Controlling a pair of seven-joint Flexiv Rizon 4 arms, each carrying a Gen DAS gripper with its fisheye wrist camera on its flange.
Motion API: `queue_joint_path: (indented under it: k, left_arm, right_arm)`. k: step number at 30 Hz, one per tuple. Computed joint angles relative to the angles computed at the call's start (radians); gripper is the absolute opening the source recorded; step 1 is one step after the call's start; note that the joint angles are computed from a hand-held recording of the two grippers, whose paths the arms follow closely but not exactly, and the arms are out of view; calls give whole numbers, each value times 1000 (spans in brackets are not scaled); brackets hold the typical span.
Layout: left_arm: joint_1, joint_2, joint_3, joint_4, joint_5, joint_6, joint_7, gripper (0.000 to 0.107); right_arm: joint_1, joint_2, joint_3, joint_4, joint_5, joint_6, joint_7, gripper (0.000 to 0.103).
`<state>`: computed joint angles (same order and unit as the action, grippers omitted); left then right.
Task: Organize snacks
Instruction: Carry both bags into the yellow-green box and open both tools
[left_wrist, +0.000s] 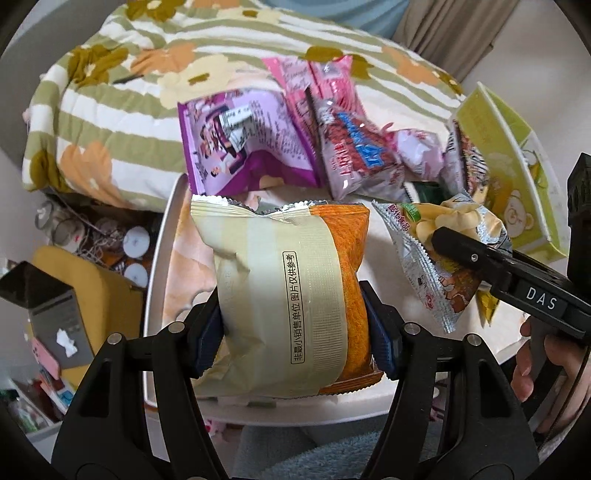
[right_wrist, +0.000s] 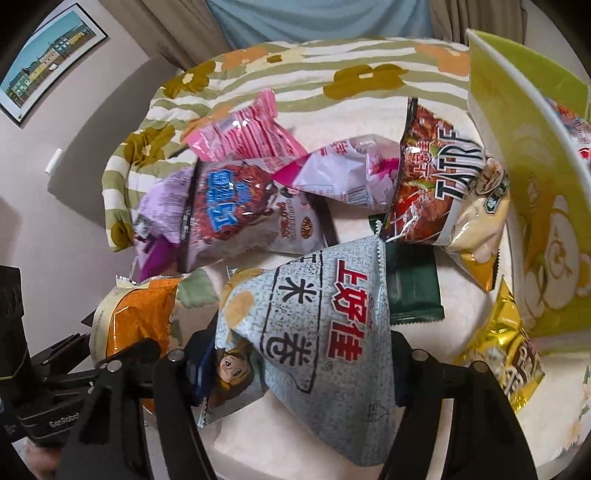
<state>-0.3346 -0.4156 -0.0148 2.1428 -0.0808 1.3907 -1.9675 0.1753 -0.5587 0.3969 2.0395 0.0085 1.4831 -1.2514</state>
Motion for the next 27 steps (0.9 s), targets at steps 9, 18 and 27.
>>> queue_joint_path:
  k: [9,18,27]
  left_arm:
    - [-44,128,40,48,90,27,-37,63]
    - [4,179,-78,0,10,94,102,63]
    - [-163,-2,-4,-364,97,-4,26,63]
  right_arm:
    - [-5,109,34,102,16,119,12,65]
    - [40,291,-60,215,-40,213,110,65]
    - [-47,410,-184,275,-113,264,105,65]
